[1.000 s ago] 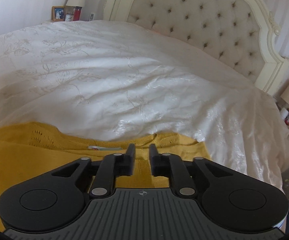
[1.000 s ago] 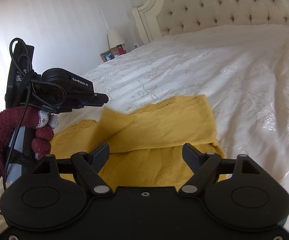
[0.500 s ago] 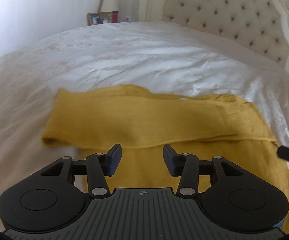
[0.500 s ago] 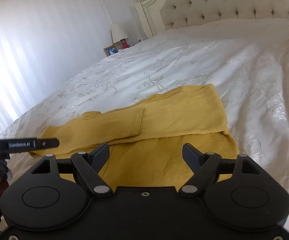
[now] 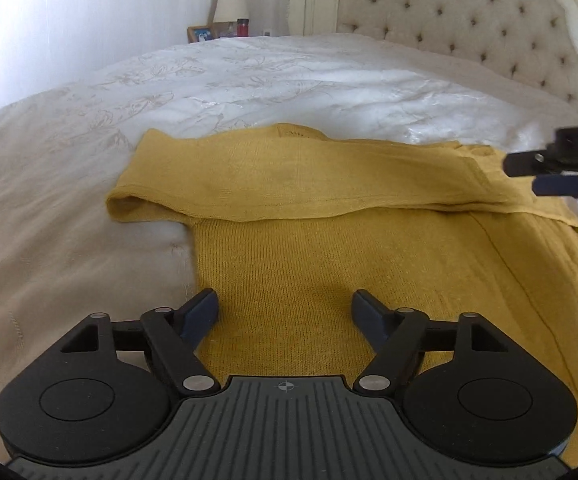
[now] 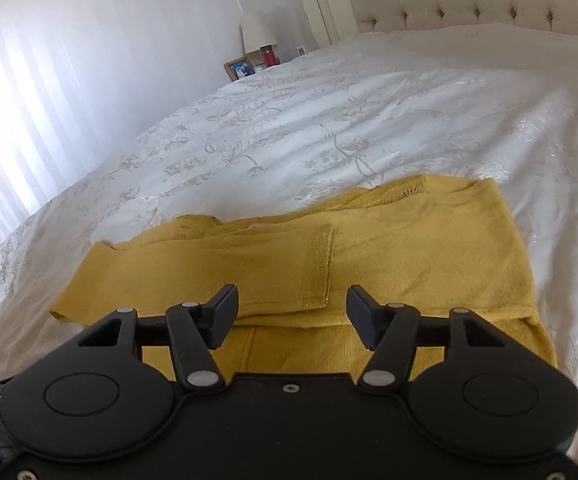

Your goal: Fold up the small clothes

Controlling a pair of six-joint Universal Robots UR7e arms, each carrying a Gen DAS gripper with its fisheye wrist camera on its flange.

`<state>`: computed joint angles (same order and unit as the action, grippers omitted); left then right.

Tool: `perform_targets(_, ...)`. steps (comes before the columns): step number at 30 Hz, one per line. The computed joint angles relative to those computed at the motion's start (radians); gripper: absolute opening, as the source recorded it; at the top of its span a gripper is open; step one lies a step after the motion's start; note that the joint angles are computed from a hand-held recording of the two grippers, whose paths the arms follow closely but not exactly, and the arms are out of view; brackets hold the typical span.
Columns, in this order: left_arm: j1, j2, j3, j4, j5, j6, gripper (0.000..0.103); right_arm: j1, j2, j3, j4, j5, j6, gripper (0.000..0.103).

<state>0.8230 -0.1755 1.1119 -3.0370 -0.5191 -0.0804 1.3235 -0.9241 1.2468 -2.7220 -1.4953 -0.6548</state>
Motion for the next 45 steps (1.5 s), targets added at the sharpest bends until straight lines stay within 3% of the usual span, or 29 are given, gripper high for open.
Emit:
perform_targets(8,-0.004,0.033,-0.056,0.03,0.049,-0.021,0.075,0.032,0.111,-0.151,0.09,-0.13,0.045,0.063)
perform_targets(11,0.003,0.026,-0.057,0.045,0.037,-0.034,0.075,0.036,0.133,-0.184,0.125,-0.152,0.087,0.049)
perform_targets(13,0.005,0.02,-0.051,0.051,0.03,-0.038,0.075,0.04,0.142,-0.198,0.141,-0.166,0.115,0.024)
perform_targets(15,0.004,0.017,-0.046,0.052,0.028,-0.037,0.075,0.046,0.144,-0.202,0.154,-0.171,0.122,0.018)
perform_targets(23,0.009,0.004,-0.036,0.07,0.007,-0.065,0.075,0.087,0.08,-0.171,0.092,-0.168,-0.002,0.016)
perform_targets(27,0.009,0.01,-0.046,0.074,0.014,-0.057,0.075,0.088,0.088,-0.226,0.05,-0.236,-0.038,0.016)
perform_targets(35,0.009,0.012,-0.046,0.069,0.012,-0.054,0.075,0.061,0.163,-0.331,0.045,-0.382,-0.081,0.016)
perform_targets(45,0.01,0.018,-0.046,0.042,0.012,-0.037,0.076,0.029,0.196,-0.339,0.043,-0.423,-0.054,0.017)
